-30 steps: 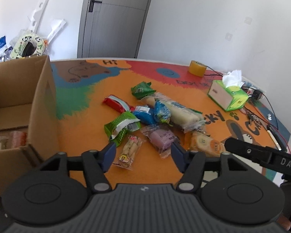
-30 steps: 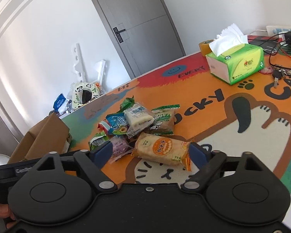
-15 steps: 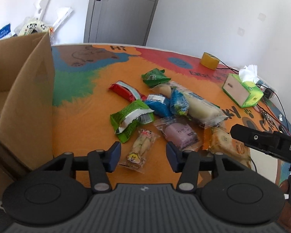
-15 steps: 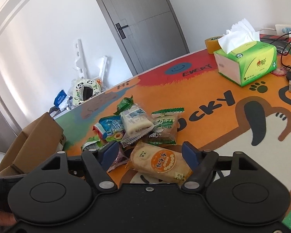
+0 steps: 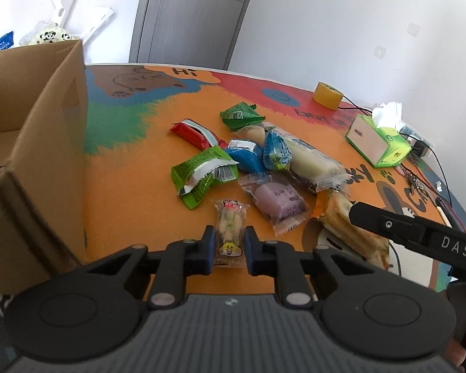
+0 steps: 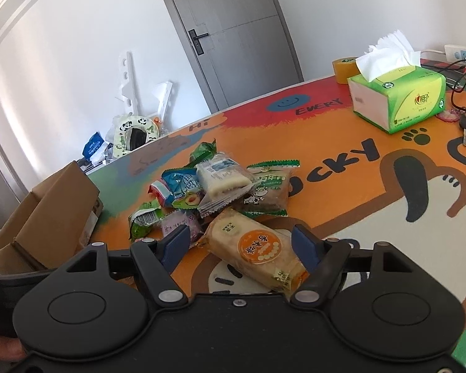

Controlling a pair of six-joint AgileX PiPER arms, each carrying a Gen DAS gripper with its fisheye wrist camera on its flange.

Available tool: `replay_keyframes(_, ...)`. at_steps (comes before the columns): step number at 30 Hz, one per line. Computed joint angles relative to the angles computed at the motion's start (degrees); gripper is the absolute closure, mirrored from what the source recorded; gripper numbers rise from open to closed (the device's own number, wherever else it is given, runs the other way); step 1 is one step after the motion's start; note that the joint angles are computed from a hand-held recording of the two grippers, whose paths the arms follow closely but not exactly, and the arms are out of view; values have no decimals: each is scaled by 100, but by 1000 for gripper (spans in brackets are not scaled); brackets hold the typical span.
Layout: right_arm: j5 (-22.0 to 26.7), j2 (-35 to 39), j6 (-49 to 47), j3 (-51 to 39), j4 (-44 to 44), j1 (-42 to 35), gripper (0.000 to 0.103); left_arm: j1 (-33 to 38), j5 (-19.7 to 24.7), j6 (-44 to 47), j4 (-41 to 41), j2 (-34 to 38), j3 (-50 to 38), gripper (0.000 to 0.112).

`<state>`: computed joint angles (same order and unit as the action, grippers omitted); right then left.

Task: Organize snacks
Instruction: 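Carry the snack stick toward the box while the right gripper grasps the orange-labelled cake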

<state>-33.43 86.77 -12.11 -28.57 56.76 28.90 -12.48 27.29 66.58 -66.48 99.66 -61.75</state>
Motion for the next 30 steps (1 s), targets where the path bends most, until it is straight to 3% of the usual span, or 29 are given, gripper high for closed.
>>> replay_keyframes(11, -108, -83, -519, -78, 518, 238, 31, 319, 267, 312, -248, -419, 311, 94)
replay_keyframes(18, 220, 205, -954, -295, 1002, 256, 31, 556, 510, 416, -355, -519, 352, 94)
replay_keyframes(20, 110, 275, -1154, -311, 1259, 479, 36, 621, 590, 480, -396, -546, 385, 94)
replay_keyframes(22, -39, 319, -1626, -394, 1745, 703, 55, 675, 653, 571, -459, -576, 415, 94)
replay_keyframes(24, 40, 260, -1682, -404, 1846, 706, 66, 725, 728, 575, -464, -609, 425, 94)
replay_keyframes(26, 102, 165, -1515, -367, 1793, 695, 67, 793, 803, 653, -526, -680, 457, 94)
replay_keyframes(30, -224, 46, -1721, -413, 2105, 998, 67, 998, 979, 807, -655, -874, 539, 94)
